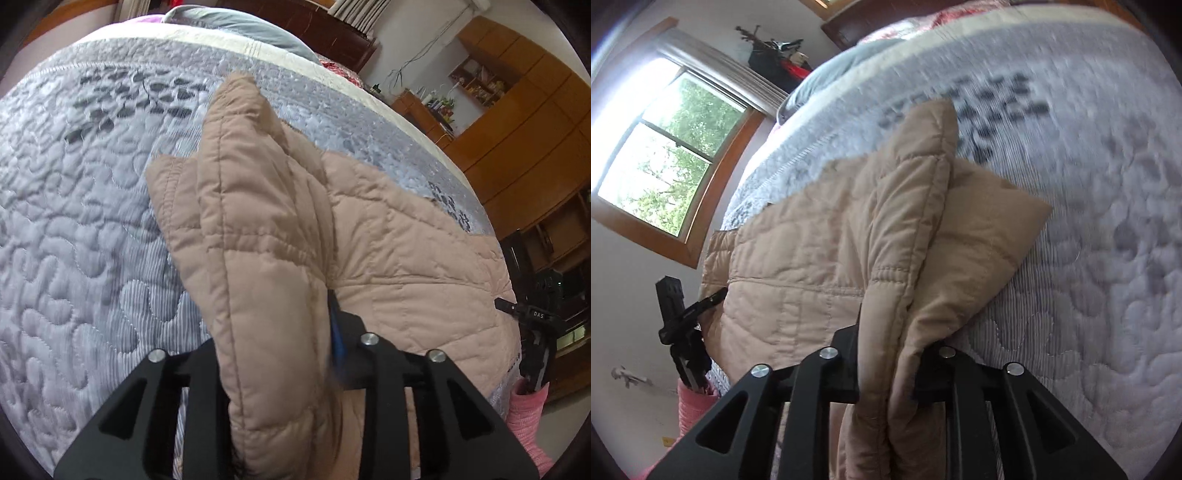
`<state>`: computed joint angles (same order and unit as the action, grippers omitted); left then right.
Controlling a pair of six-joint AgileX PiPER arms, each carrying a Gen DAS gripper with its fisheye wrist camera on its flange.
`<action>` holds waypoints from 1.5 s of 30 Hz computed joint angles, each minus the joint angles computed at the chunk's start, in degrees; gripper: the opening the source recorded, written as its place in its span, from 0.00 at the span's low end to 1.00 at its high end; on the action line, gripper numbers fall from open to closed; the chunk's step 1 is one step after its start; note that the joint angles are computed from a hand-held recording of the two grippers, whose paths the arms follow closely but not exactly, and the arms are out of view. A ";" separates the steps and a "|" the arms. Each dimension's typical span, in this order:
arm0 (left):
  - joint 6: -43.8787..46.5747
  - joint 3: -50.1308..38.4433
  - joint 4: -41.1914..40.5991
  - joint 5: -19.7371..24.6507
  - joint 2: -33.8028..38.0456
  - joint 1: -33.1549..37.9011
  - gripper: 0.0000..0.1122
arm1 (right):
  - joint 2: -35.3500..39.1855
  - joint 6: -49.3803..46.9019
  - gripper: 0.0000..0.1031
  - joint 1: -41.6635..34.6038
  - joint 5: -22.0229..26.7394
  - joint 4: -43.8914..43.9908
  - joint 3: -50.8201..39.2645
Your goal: Fold large clothes
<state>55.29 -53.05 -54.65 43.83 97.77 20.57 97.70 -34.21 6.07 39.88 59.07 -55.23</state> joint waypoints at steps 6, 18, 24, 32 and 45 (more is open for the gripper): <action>5.17 4.38 -3.11 -4.67 -2.14 -1.23 0.30 | 2.10 -8.94 0.20 -0.96 -0.78 9.09 3.11; -19.15 4.93 18.21 -3.49 -19.61 2.21 0.41 | -18.65 19.04 0.38 3.07 -4.27 -23.10 6.89; -25.11 6.84 23.66 -2.39 -30.64 -3.90 0.41 | -25.29 29.75 0.30 13.29 -1.77 -33.92 6.36; -32.36 13.76 30.56 -11.92 -26.63 -16.32 0.41 | -19.76 33.17 0.22 16.96 -4.48 -35.75 8.77; -28.42 17.19 25.68 -13.47 -26.35 -13.44 0.41 | -17.84 24.30 0.12 13.40 -7.94 -25.52 13.60</action>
